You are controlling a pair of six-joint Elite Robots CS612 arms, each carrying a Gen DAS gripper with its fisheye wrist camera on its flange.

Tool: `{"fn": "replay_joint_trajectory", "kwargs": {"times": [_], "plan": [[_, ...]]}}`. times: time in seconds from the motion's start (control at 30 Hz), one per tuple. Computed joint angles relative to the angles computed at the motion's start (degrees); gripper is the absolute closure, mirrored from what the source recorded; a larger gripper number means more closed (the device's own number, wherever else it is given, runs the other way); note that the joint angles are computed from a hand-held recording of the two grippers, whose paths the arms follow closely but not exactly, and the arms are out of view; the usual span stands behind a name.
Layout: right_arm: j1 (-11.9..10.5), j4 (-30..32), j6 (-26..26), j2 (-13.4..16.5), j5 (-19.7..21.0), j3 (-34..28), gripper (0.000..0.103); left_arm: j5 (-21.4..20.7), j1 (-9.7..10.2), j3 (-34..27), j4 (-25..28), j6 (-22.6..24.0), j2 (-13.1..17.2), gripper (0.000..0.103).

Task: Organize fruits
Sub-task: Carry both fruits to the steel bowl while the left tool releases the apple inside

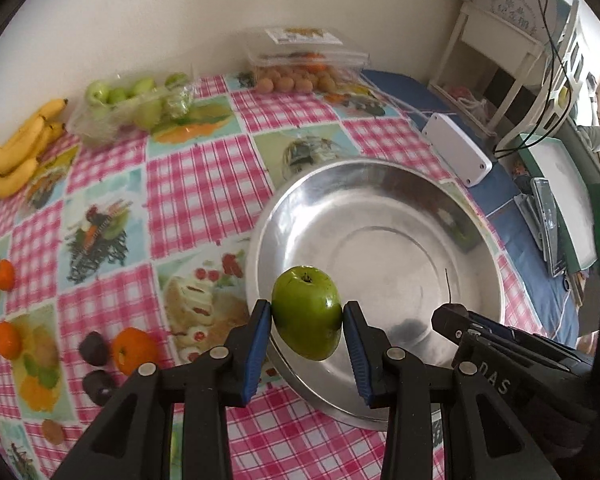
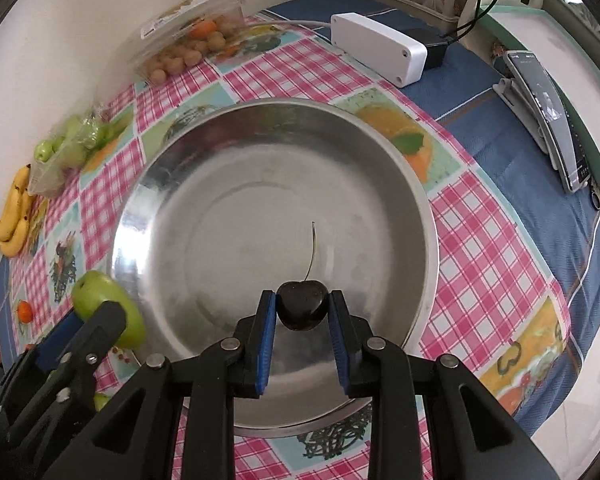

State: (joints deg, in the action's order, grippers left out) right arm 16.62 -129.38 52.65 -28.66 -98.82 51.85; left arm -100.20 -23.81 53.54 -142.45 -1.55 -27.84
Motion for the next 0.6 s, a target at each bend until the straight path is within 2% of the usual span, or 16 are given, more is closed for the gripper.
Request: {"fn": "replay_joint_trajectory", "kwargs": {"times": [0.4, 0.6], "plan": [[0.0, 1.9, -0.8, 0.2, 0.1, -0.5, 0.075, -0.6, -0.06, -0.3, 2.9, -0.2, 0.2, 0.063], [0.1, 2.0, -0.9, 0.5, -0.2, -1.0, 0.075, -1.6, 0.10, 0.8, 1.0, -0.5, -0.6, 0.057]]}}
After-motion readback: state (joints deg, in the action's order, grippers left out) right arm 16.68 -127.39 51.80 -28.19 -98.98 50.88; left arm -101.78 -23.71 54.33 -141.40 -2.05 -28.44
